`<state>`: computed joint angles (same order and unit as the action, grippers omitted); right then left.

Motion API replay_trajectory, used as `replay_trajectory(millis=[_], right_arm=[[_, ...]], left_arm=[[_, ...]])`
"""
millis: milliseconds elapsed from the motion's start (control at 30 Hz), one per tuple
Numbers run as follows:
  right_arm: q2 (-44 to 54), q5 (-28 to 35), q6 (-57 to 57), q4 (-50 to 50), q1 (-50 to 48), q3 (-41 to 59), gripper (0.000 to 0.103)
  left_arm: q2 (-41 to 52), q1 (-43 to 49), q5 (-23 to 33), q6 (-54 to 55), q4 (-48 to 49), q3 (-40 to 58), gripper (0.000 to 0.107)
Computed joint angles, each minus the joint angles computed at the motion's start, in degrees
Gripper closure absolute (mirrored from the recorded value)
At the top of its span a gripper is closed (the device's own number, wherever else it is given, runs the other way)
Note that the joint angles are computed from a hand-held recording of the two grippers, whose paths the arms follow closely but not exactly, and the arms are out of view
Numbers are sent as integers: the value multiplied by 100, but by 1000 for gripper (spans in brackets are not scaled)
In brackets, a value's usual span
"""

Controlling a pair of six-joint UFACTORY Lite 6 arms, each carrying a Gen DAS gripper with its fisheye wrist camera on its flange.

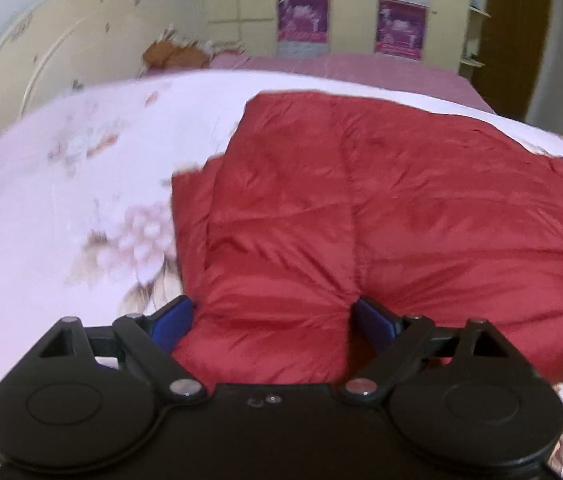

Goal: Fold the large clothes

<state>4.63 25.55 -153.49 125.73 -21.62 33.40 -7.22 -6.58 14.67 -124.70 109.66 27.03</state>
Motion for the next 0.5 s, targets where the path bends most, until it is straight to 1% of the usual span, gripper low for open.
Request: replay_trajectory(millis=[33,67,167,300,367,433,500], right_arm=[[147,-28,-446,391,52,46,37],[250,-23,-652,558,64,95,37],[320,-134,-375,357,66,221,37],[505,-8,-543,411,-2,257,36],[517,-32,-810,697,61,234,33],[485,-156,-593,531,74,282,32],[371,-387,146,-120,65,408,32]], left_arm=[[95,59,-50,-178,155,54,15],[145,67,-50,-119,107,96,15],[100,117,-64,-201,255,13,15],[101,123,-82,-108,141,19,15],[103,63,-17,-16,0,15,15],[85,57,-38,288,-320,47,15],[43,75,-92,816,-832,97,15]])
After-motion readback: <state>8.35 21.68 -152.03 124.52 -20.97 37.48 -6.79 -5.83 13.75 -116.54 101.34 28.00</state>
